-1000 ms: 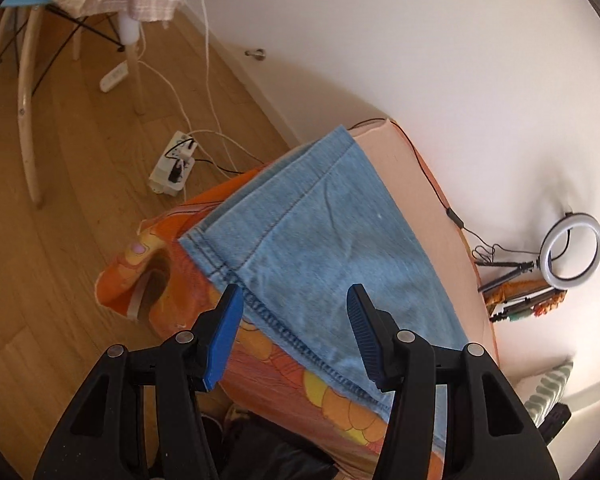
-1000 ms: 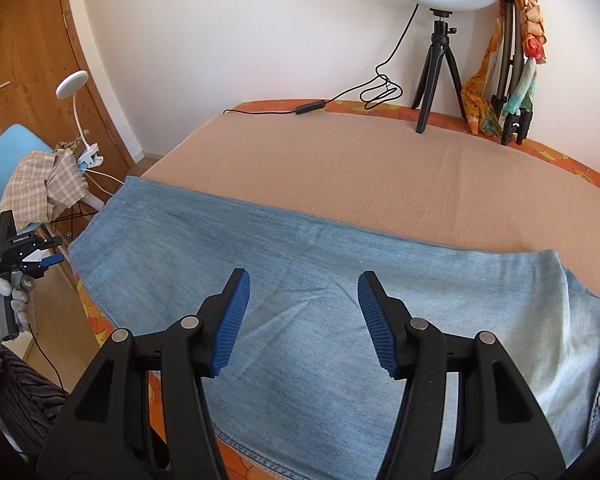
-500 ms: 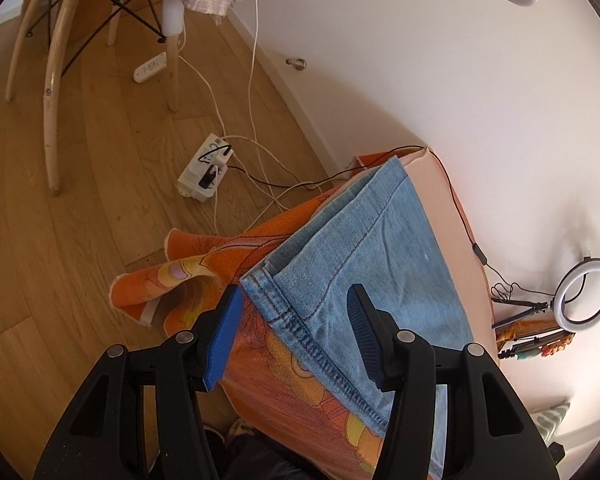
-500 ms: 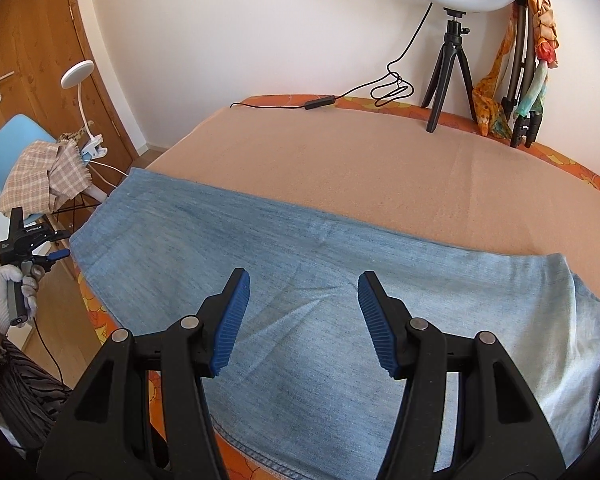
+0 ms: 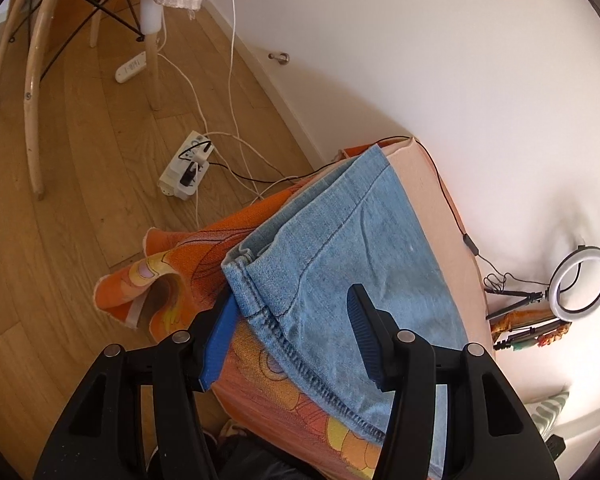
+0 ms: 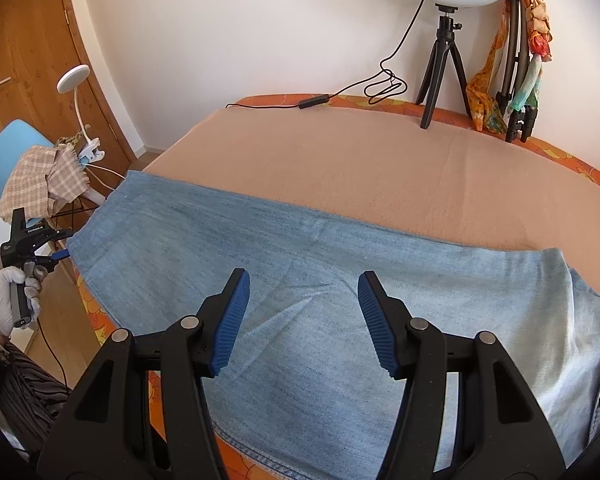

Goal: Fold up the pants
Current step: 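Move the left tool to the jeans hem at the bed edge, then grasp the hem with the left tool and lift it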

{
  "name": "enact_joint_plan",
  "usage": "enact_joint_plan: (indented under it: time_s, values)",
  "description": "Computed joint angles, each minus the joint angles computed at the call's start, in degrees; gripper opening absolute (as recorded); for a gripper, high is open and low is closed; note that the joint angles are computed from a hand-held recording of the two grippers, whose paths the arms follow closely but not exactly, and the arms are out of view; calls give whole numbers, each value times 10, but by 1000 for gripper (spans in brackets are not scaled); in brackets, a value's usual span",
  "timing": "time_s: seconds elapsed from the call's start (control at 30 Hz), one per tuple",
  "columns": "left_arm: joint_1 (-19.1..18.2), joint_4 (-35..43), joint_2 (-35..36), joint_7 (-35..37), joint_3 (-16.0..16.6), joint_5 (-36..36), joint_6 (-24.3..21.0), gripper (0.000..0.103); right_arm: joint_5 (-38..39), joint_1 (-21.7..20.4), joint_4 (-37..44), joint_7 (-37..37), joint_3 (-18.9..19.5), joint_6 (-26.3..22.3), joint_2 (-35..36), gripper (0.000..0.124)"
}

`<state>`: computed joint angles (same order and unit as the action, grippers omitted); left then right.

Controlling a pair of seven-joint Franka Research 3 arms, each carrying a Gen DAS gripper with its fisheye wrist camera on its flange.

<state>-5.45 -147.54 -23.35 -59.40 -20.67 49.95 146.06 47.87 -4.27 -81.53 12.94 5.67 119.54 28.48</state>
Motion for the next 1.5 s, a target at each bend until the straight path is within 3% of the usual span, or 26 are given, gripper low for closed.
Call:
enact_joint_plan:
  time_s: [0.13, 0.27, 0.37, 0.4, 0.43, 0.53, 0.77, 0.87, 0.93, 0.97, 1.1, 1.2, 1.3, 1.5]
  values:
    - [-11, 34, 32, 70, 10, -22, -31, 53, 2, 0, -1, -4, 1, 0, -1, 59]
    - [-9, 47, 46, 58, 9, -1, -43, 52, 1, 0, -1, -2, 0, 1, -1, 59]
    - [-14, 57, 51, 63, 10, 8, -65, 29, 2, -2, 4, 2, 0, -1, 2, 59]
    - [-13, 55, 48, 51, 8, 20, -68, 16, 2, -2, 5, 2, 0, -2, 3, 59]
    - [-10, 54, 46, 31, 3, 42, -68, 14, 3, -3, 5, 2, 0, -2, 3, 59]
    - [-10, 60, 47, 14, 2, 89, -71, 12, 1, -4, 8, 4, 0, -3, 5, 59]
    - [-25, 67, 59, -7, 12, 95, -85, 12, 3, -6, 8, -3, 2, -6, 5, 59]
    - [-28, 61, 61, -18, 21, 90, -59, 18, 6, -7, 6, -8, 2, -4, 3, 59]
    - [-34, 64, 63, -3, 23, 62, -69, 35, 5, -7, 8, -7, 1, -8, 4, 59]
    - [-37, 65, 64, 5, 25, 46, -73, 38, 4, -6, 9, -6, 1, -9, 4, 59]
    - [-36, 61, 64, -4, 20, 41, -74, 42, 3, -4, 1, -14, 1, -8, 0, 59]
    - [-33, 62, 68, 2, 19, 54, -80, 38, 1, -1, -3, -18, 1, -6, -3, 59]
    - [-24, 47, 60, -47, 16, 96, -70, 9, -1, 0, -2, -18, 0, -7, -2, 59]
    - [-11, 47, 57, -120, 18, 207, -28, 9, -3, -1, 4, -11, -2, -11, 2, 59]
